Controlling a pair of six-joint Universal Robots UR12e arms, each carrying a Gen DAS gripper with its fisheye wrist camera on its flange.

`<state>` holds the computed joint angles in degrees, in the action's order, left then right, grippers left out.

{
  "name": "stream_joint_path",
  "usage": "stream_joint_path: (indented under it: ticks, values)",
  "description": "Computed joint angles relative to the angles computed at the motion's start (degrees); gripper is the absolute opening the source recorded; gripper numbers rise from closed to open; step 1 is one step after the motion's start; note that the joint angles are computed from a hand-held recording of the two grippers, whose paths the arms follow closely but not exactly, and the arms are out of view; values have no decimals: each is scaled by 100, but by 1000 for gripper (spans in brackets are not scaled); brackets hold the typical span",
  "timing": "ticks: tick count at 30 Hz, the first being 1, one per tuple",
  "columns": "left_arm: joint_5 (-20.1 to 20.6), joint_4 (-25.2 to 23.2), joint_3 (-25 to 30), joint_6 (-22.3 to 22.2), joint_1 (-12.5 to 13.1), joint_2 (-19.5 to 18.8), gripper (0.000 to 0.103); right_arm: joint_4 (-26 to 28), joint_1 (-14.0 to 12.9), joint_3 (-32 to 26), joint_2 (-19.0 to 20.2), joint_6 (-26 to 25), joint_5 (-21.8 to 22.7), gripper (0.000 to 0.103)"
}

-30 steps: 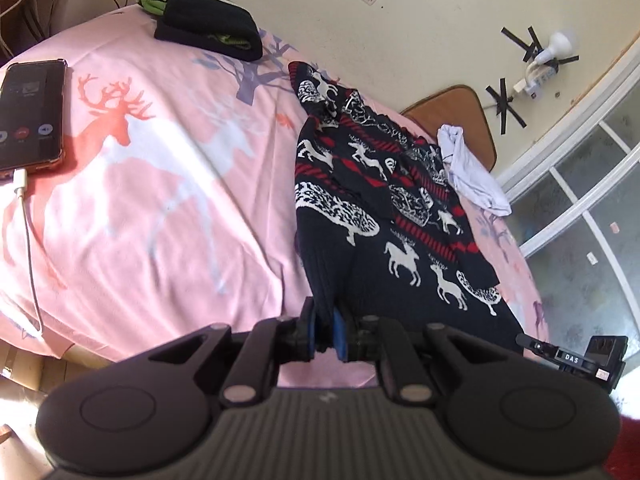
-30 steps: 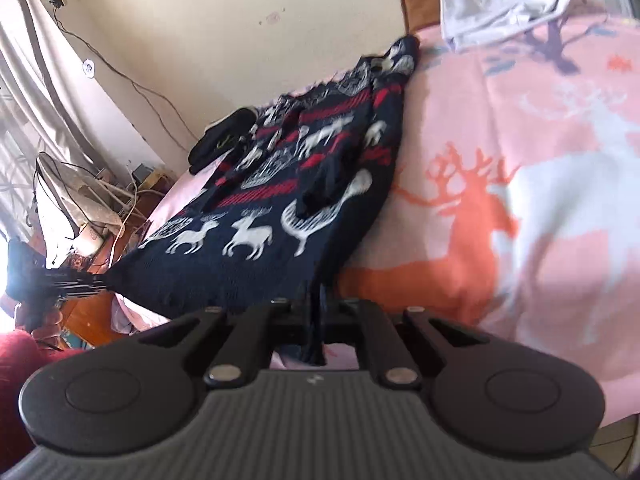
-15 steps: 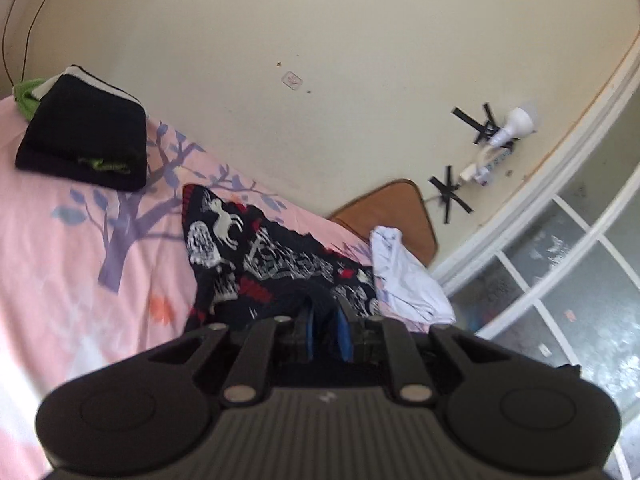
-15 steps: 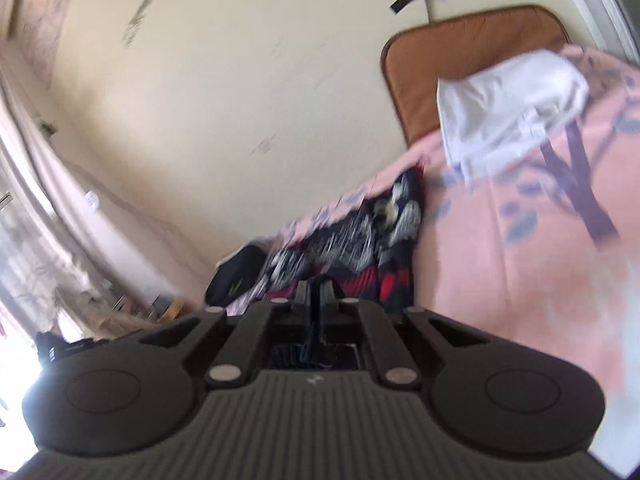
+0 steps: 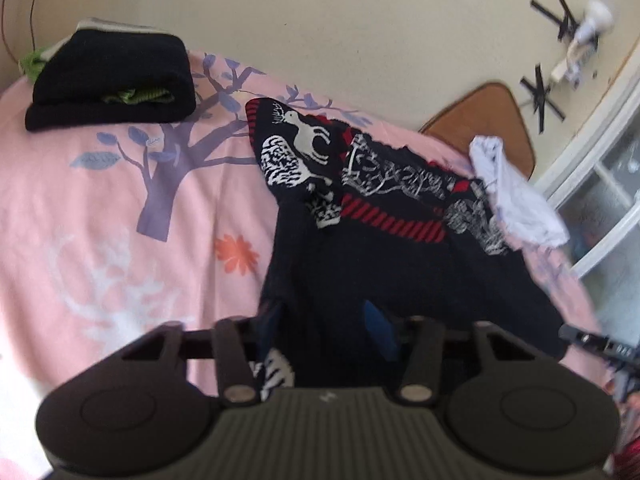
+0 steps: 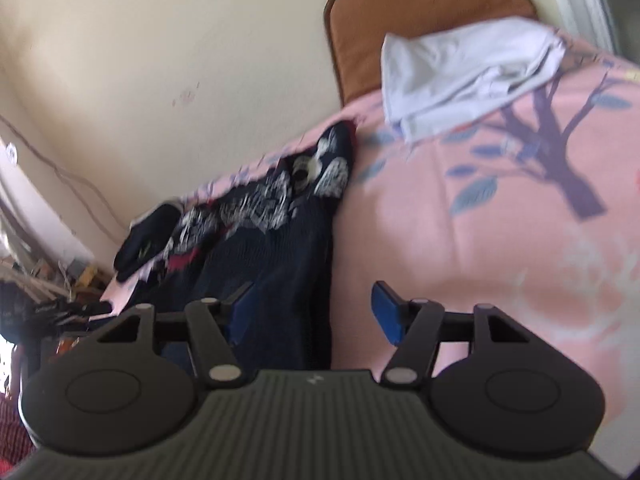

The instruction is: Fold small clothes

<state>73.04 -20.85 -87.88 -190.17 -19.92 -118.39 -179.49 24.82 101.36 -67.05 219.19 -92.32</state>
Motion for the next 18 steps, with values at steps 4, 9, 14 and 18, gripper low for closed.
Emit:
stream_joint_path:
  ticks: [4,9,14,18]
  values:
    - [77,-609,62,144,103,101,13,514,5,-29,-44,-25,-47,8]
    - [141,-257,438,205,218,69,28,381,-210,-201,-250,-808,-152,37]
    - [9,-651,2254,840,-9,-981,67,512,-532,-1536,519,-1850,440,52]
    - [401,-2255,4510,1055,-239,-2320,77,1652,-748,-3137,1585,-1832,1356,68]
